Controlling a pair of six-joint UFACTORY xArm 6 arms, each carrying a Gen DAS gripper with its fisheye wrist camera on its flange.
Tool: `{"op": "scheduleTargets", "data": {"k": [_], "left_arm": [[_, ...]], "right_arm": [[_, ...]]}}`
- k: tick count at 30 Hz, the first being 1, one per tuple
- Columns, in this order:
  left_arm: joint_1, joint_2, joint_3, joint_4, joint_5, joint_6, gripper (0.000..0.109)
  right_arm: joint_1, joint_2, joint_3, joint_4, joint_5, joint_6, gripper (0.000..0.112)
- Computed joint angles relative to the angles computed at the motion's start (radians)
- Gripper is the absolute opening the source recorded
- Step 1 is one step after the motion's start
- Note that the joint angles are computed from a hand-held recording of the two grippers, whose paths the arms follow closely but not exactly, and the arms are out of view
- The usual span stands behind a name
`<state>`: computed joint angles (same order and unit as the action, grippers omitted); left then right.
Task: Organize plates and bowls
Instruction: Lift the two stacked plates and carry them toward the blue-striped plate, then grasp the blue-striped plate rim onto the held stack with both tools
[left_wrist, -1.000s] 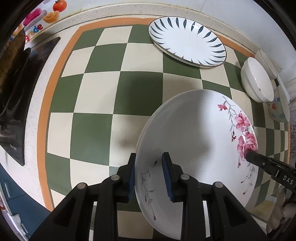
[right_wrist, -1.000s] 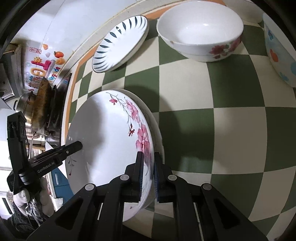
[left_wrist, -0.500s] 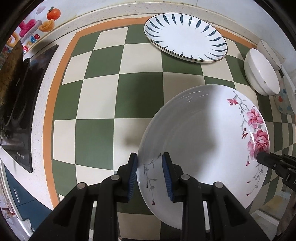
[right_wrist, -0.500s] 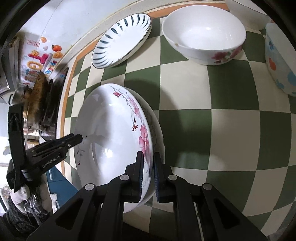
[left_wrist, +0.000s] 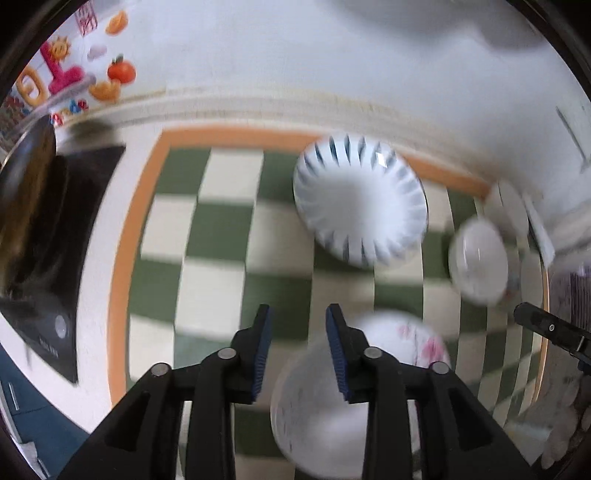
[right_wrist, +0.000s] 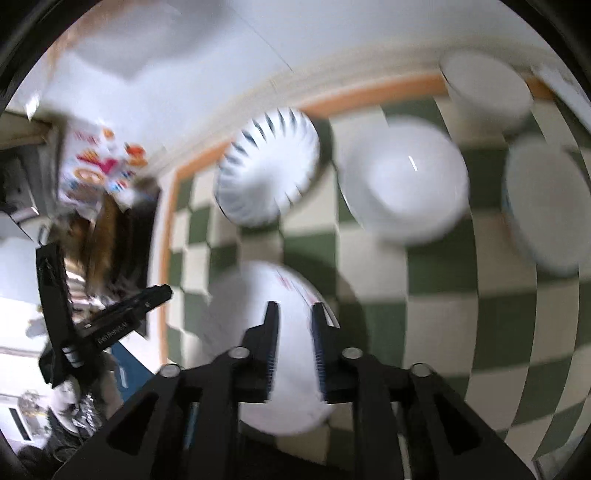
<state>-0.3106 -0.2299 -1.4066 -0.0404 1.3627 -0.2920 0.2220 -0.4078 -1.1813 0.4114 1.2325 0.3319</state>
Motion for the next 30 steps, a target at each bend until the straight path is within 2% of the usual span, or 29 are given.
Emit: {"op": "scheduleTargets", "data": {"k": [1, 5, 8, 11, 17, 21, 23, 24, 25, 26, 30], "left_arm": [[0.019, 0.055, -0.052, -0.007, -0.007, 0.012, 0.030], [0.062, 0.238, -0.205, -0.064, 0.002, 0.033, 0.030], [0.084, 0.354, -0.296, -0.087, 0.023, 0.048, 0.030], [0.089, 0.413, -0.320, -0.091, 0.026, 0.063, 0.030], [0.107, 0.511, -0.360, -0.148, 0.052, 0.067, 0.030], [0.108, 0.534, -0.356, -0.190, 0.048, 0.098, 0.029], [0.102, 0.523, -0.337, -0.180, 0.012, 0.108, 0.028], [0.100, 0.523, -0.336, -0.182, 0.005, 0.111, 0.021], [0.097, 0.516, -0.327, -0.179, -0.011, 0.111, 0.019], [0.092, 0.514, -0.324, -0.167, -0.018, 0.109, 0.019], [0.087, 0.495, -0.302, -0.148, -0.033, 0.098, 0.019]], "right_arm": [[-0.001, 0.032, -0.033, -0.013, -0.008, 0.001, 0.037], [-0.011, 0.258, -0.232, -0.070, -0.024, 0.003, 0.037], [-0.042, 0.396, -0.340, -0.042, -0.003, 0.002, 0.037], [-0.054, 0.534, -0.450, -0.049, 0.027, 0.010, 0.037], [-0.064, 0.701, -0.573, -0.052, 0.065, -0.005, 0.037], [-0.062, 0.771, -0.629, -0.065, 0.117, -0.022, 0.037], [-0.058, 0.784, -0.628, -0.071, 0.115, -0.032, 0.036], [-0.052, 0.782, -0.618, -0.080, 0.099, -0.050, 0.029], [-0.047, 0.772, -0.599, -0.070, 0.075, -0.068, 0.018], [-0.044, 0.761, -0.579, -0.049, 0.052, -0.084, 0.012], [-0.023, 0.742, -0.557, -0.099, 0.020, -0.086, 0.012]]}}
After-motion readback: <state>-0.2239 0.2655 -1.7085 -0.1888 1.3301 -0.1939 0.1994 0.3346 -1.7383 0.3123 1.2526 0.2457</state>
